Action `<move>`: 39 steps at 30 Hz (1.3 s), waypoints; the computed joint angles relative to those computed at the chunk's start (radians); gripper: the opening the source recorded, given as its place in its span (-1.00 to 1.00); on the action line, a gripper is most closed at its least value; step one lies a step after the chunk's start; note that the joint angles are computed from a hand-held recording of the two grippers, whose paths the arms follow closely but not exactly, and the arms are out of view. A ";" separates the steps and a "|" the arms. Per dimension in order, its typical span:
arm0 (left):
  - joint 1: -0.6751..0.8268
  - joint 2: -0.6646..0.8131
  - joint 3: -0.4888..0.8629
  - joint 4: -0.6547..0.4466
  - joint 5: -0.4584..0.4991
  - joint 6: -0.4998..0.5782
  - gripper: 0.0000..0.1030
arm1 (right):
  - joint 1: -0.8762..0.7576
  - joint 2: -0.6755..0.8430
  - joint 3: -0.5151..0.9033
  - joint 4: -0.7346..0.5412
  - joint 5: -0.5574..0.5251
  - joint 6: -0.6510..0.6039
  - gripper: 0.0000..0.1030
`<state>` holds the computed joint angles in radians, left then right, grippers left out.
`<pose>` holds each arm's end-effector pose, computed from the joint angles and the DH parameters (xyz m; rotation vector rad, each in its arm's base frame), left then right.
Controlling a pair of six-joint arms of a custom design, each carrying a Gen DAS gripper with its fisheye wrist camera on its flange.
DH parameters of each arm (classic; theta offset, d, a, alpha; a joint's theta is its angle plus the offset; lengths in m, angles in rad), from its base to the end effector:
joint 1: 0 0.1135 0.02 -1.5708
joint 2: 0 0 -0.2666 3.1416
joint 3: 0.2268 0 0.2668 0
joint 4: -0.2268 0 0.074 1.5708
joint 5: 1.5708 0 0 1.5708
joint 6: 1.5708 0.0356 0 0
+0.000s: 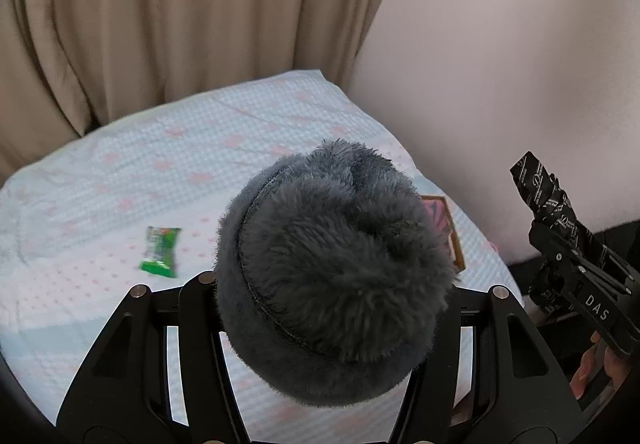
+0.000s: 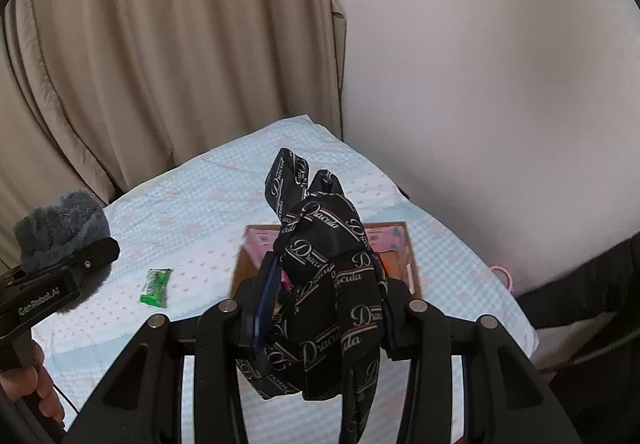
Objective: Organize soft objects
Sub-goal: 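Lift the grey ball and black cloth and carry them over the box, then open both tools to drop the ball and cloth into the box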
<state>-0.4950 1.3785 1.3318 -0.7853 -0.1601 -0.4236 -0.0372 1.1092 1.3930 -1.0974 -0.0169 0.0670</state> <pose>0.2711 -0.1399 0.3423 0.0112 2.4024 -0.2395 0.2092 -0.0072 0.4029 0.1162 2.3817 0.0343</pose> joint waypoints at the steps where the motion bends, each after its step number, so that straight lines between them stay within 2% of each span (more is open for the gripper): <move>1: -0.026 0.041 0.025 0.006 -0.016 -0.022 0.00 | -0.059 0.024 -0.001 0.017 -0.045 -0.045 -0.24; 7: -0.091 0.315 0.187 0.045 -0.051 -0.080 0.00 | -0.243 0.178 -0.008 0.105 -0.195 -0.213 -0.24; 16: -0.098 0.749 0.515 0.020 -0.025 -0.109 0.00 | -0.299 0.443 -0.027 0.244 -0.275 -0.342 -0.24; 21: -0.075 1.025 0.811 -0.083 0.016 -0.104 0.00 | -0.311 0.560 -0.045 0.296 -0.304 -0.405 -0.24; 26: -0.064 1.215 1.034 -0.199 0.036 -0.098 0.01 | -0.292 0.671 -0.033 0.305 -0.296 -0.449 -0.24; 31: -0.064 1.307 1.180 -0.282 0.038 -0.100 0.03 | -0.291 0.700 -0.071 0.325 -0.286 -0.499 -0.24; 33: -0.066 1.349 1.270 -0.329 0.018 -0.087 0.17 | -0.291 0.715 -0.073 0.333 -0.283 -0.499 -0.22; 34: -0.068 1.376 1.332 -0.363 0.007 -0.080 0.41 | -0.288 0.725 -0.065 0.331 -0.286 -0.494 -0.16; 35: -0.068 1.399 1.387 -0.390 0.002 -0.075 0.77 | -0.288 0.737 -0.054 0.320 -0.295 -0.498 -0.10; 36: -0.067 1.414 1.425 -0.408 0.000 -0.073 0.96 | -0.286 0.739 -0.054 0.316 -0.297 -0.503 0.11; 37: -0.067 1.400 1.413 -0.399 -0.007 -0.070 1.00 | -0.284 0.735 -0.060 0.319 -0.297 -0.510 0.43; 38: -0.067 1.395 1.415 -0.400 -0.010 -0.069 1.00 | -0.282 0.733 -0.067 0.327 -0.313 -0.521 0.62; 39: -0.065 1.405 1.443 -0.421 -0.014 -0.069 1.00 | -0.286 0.726 -0.074 0.331 -0.331 -0.529 0.91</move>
<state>-0.5603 2.7832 2.7744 -1.2065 -0.1745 -0.4923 -0.3232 1.8352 1.3187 -0.7667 -0.3483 -0.4622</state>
